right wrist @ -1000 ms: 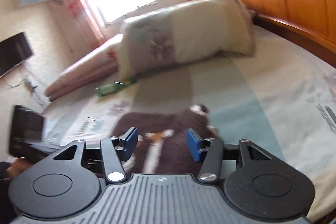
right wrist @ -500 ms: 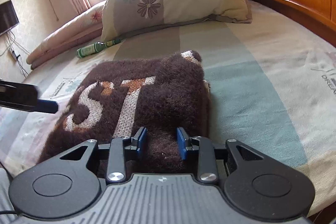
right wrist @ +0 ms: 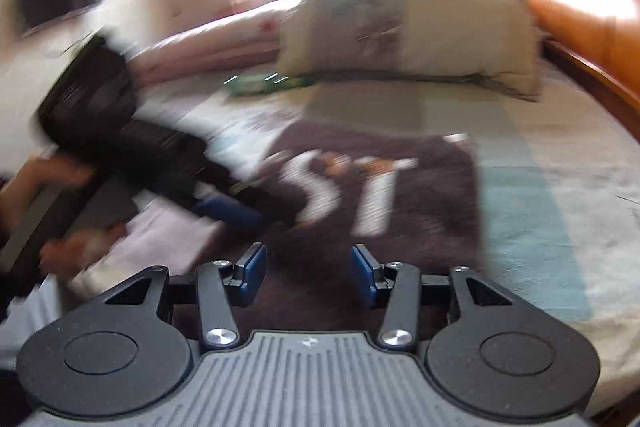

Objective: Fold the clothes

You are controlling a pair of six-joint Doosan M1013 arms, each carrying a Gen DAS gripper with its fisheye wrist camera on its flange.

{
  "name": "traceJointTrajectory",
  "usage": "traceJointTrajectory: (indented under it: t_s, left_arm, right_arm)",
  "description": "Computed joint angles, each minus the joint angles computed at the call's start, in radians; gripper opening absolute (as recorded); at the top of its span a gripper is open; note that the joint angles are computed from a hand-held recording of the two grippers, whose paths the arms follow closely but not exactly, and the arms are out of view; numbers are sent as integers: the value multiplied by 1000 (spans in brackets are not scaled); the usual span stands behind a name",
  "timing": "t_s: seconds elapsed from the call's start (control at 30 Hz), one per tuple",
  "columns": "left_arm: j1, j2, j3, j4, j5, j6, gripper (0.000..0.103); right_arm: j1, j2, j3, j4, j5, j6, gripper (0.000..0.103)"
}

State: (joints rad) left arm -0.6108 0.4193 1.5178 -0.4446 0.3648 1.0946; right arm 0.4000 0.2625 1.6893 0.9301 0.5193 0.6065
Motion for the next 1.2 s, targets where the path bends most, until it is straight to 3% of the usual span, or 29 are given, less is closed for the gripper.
traceJointTrajectory:
  t_s: [0.13,0.2,0.3,0.43,0.47,0.6,0.67,0.77,0.87,1.0,1.1,1.2]
  left_arm:
    - [10,-1,11,-128,-10,86,88]
    - [12,-2,14,-162,-8,115,88]
    - [15,3,7,-172,13,128,88]
    - [17,6,0,-165,29,140,88]
    - [17,6,-1,-163,32,143,88]
    - [17,7,-6,-150,46,151,88]
    - [16,7,-9,-130,55,144,88]
    - [11,8,-17,-88,72,128,88]
    - [7,7,-21,-48,82,121,88]
    - [3,13,-39,0,112,104,88]
    - [3,16,-46,10,125,99,88]
    - [5,15,-45,0,125,102,88]
  right_arm:
    - [68,-2,7,-199,-57,54,52]
    - [68,5,-4,-141,-30,37,52]
    - [96,30,-18,-312,-22,166,52]
    - [103,35,-15,-403,-26,265,52]
    - [101,29,-21,-400,-14,273,52]
    - [95,3,-4,-194,-32,52,59]
    - [102,29,-21,-210,13,68,61]
    - [127,49,-17,-322,-2,176,65]
    - [108,6,9,-214,34,92,67]
    - [59,-13,25,-78,172,69,71]
    - [57,14,22,-77,195,139,71]
    - [74,38,25,-32,148,136,71]
